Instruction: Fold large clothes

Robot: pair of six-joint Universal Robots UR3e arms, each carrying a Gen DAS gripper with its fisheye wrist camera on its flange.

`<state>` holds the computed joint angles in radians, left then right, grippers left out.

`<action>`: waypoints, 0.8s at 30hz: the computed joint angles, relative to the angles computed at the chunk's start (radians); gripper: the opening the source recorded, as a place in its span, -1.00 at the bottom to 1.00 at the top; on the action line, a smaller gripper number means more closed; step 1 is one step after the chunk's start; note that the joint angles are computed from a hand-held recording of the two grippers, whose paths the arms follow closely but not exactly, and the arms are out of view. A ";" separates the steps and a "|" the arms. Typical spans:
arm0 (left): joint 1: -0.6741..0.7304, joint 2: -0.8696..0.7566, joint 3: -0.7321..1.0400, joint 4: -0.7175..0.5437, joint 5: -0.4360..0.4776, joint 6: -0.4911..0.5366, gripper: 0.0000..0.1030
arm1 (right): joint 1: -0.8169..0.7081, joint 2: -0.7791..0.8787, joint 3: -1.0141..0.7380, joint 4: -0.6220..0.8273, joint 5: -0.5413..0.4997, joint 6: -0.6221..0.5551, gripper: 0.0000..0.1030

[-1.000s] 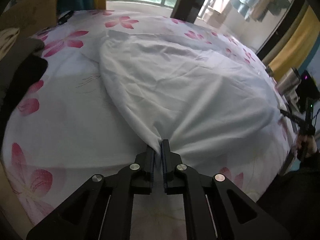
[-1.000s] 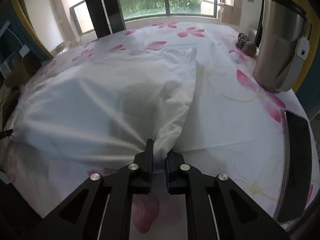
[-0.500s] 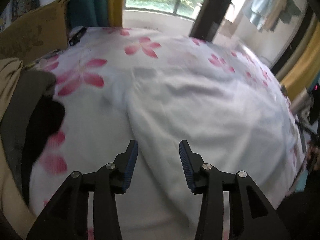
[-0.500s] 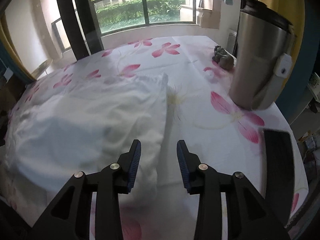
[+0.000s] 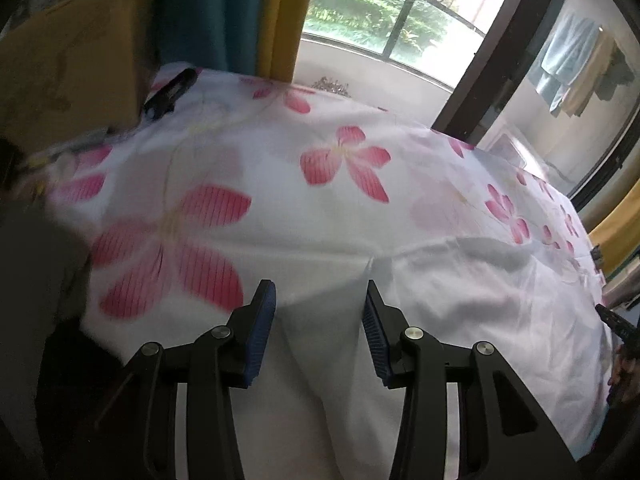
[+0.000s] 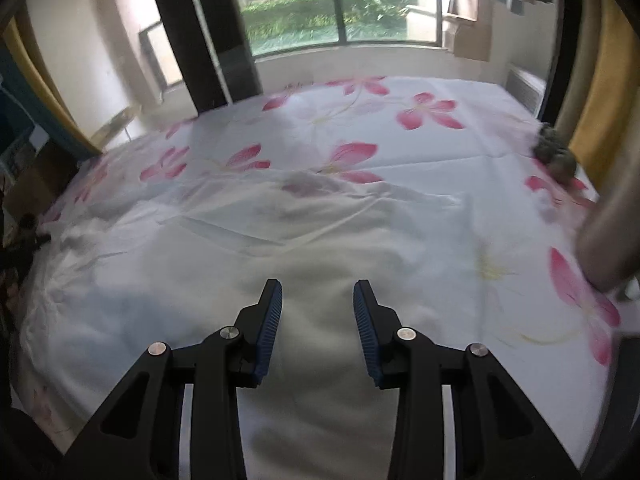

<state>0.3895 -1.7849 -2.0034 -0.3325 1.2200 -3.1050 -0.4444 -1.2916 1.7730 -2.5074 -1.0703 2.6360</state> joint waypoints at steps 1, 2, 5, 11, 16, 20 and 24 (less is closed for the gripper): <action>-0.023 -0.026 0.049 -0.019 0.042 -0.007 -0.12 | 0.021 0.025 -0.018 -0.009 -0.027 0.008 -0.29; -0.041 -0.044 0.079 -0.024 0.079 -0.018 -0.12 | 0.041 0.052 -0.038 -0.021 -0.057 0.019 -0.29; -0.080 -0.064 0.129 0.019 0.178 -0.062 -0.12 | 0.057 0.076 -0.048 -0.067 -0.082 0.036 -0.28; -0.225 -0.035 0.213 0.049 0.217 -0.041 -0.12 | 0.057 0.066 -0.037 -0.087 -0.097 0.065 -0.28; -0.353 -0.136 0.364 -0.078 0.148 -0.007 -0.12 | 0.035 0.020 0.022 -0.137 -0.071 0.104 -0.28; -0.443 -0.257 0.514 -0.167 0.160 0.004 -0.12 | 0.013 -0.018 0.062 -0.154 -0.037 0.114 -0.28; -0.495 -0.388 0.692 -0.269 0.172 0.001 -0.12 | -0.003 -0.020 0.071 -0.147 -0.006 0.094 -0.28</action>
<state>-0.1052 -2.1730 -1.3110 -0.6013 1.3920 -3.1043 -0.4477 -1.3117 1.8439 -2.6543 -1.0768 2.7299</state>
